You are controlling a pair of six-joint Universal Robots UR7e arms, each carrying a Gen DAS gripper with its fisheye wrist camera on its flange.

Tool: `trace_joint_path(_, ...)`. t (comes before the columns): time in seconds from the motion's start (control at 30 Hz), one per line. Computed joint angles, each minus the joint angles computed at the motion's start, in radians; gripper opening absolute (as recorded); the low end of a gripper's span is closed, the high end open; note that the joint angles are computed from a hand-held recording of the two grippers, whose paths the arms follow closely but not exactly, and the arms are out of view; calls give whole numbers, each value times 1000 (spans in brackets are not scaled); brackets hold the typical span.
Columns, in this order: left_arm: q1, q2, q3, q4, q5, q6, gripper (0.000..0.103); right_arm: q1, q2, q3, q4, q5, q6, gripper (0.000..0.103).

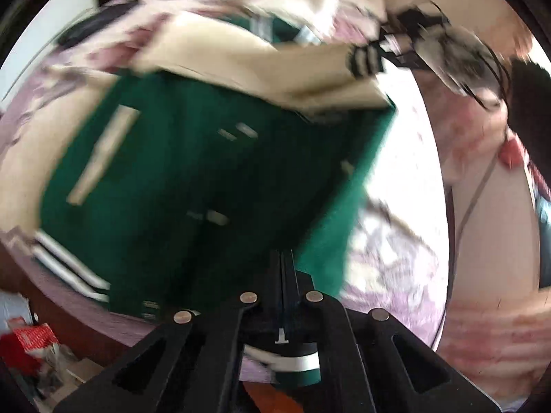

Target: Fold large clothes

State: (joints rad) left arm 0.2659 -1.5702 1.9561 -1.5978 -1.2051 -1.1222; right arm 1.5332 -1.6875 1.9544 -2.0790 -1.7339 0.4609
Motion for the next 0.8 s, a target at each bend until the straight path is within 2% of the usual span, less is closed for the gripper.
trace_joint_path(0.13, 42, -130, -58, 155, 88, -50, 0, 226, 217, -213, 114, -134, 164, 14)
trace_joint_path(0.17, 44, -152, -45, 156, 88, -60, 0, 266, 267, -255, 134, -152, 204, 14)
trace_joint_path(0.2, 74, -196, -27, 119, 60, -37, 0, 301, 326, -305, 156, -164, 232, 14)
trace_joint_path(0.3, 130, -259, 47, 33, -47, -4, 1, 398, 527, -489, 292, -287, 252, 13)
trace_joint_path(0.33, 149, -276, 82, -20, -93, 10, 3, 406, 569, -526, 324, -307, 271, 13)
trace_joint_path(0.4, 171, -295, 157, -141, -166, 25, 12, 403, 589, -528, 327, -329, 302, 13)
trace_joint_path(0.47, 195, -290, 209, -246, -240, 29, 65, 396, 575, -486, 292, -349, 330, 13)
trace_joint_path(0.53, 201, -285, 289, -427, -312, -4, 68, 388, 558, -449, 267, -344, 360, 13)
trace_joint_path(0.6, 199, -243, 322, -547, -354, -16, 68, 384, 541, -435, 264, -343, 363, 13)
trace_joint_path(0.8, 125, 20, 319, -774, -406, -26, 68, 368, 479, -422, 304, -318, 374, 13)
